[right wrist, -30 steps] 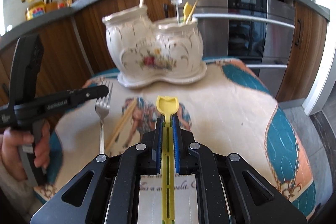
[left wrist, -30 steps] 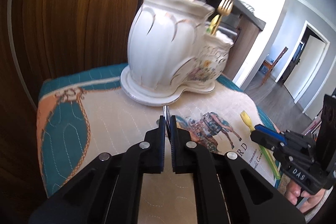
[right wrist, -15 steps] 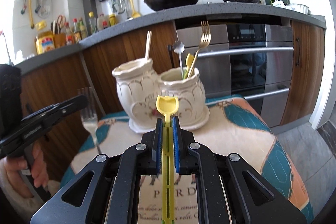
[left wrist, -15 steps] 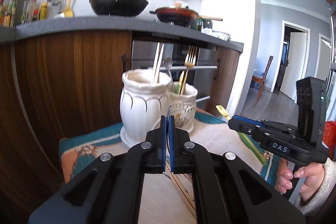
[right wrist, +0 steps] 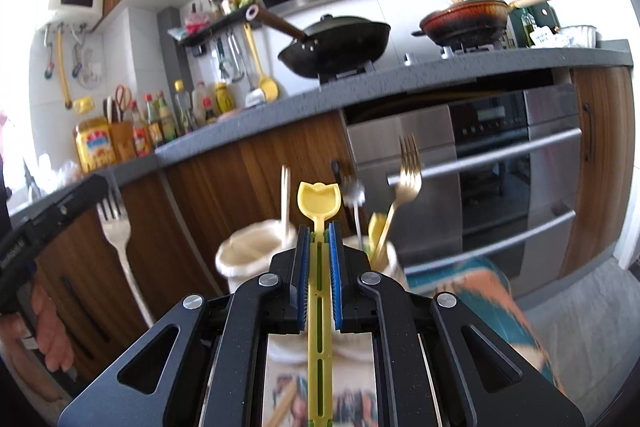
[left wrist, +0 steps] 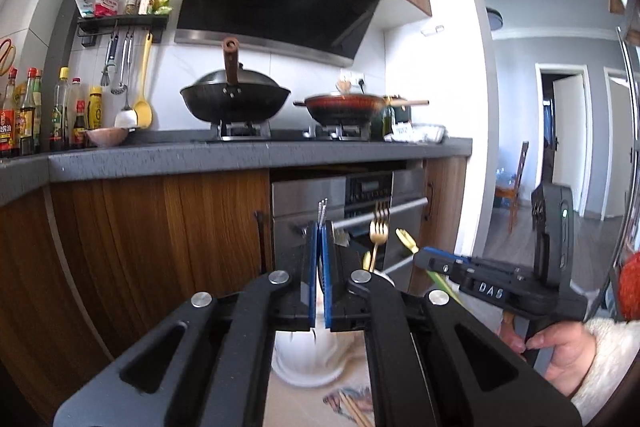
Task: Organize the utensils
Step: 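Lift the silver fork with the left tool while the right tool lifts the yellow utensil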
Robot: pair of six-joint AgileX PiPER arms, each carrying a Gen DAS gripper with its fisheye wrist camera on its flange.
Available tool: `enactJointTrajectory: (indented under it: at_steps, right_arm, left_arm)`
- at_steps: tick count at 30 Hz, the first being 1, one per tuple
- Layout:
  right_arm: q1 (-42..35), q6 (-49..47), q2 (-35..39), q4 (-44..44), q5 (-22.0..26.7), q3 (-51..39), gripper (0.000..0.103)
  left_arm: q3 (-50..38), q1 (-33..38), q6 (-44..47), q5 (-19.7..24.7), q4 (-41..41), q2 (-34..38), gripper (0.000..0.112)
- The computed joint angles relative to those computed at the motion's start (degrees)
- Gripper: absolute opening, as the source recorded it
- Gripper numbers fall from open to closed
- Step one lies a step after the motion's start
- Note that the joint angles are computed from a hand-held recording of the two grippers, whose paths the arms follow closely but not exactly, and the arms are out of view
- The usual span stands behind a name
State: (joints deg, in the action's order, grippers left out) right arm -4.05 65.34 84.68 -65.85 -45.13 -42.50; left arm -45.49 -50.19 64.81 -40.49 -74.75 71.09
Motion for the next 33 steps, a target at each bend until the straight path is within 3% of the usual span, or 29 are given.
enactJointTrajectory:
  at_steps: [7,10,16,22,30,33]
  right_arm:
    - [2.7,1.64,7.45,3.79,-0.3,-9.73,0.011]
    - [3.11,3.29,11.24,4.31,-2.07,-13.49,0.011]
    - [5.15,2.18,17.5,8.59,-0.27,-18.78,0.011]
    - [8.15,-4.75,21.06,14.32,3.29,-21.07,0.011]
    - [12.9,-23.77,20.79,25.36,7.19,-18.43,0.011]
    - [13.45,-26.61,20.28,26.84,9.26,-17.59,0.011]
  left_arm:
    - [-8.19,6.26,-0.96,0.55,2.23,3.26,0.002]
    - [-12.25,7.24,2.67,-2.71,0.92,6.96,0.002]
    - [-14.76,8.85,1.79,-7.93,2.34,12.09,0.002]
    - [-13.76,9.2,0.59,-9.45,4.28,15.7,0.002]
    - [-12.36,10.39,-1.34,-7.18,5.68,17.49,0.002]
    - [-11.9,10.51,-1.26,-6.03,5.6,17.74,0.002]
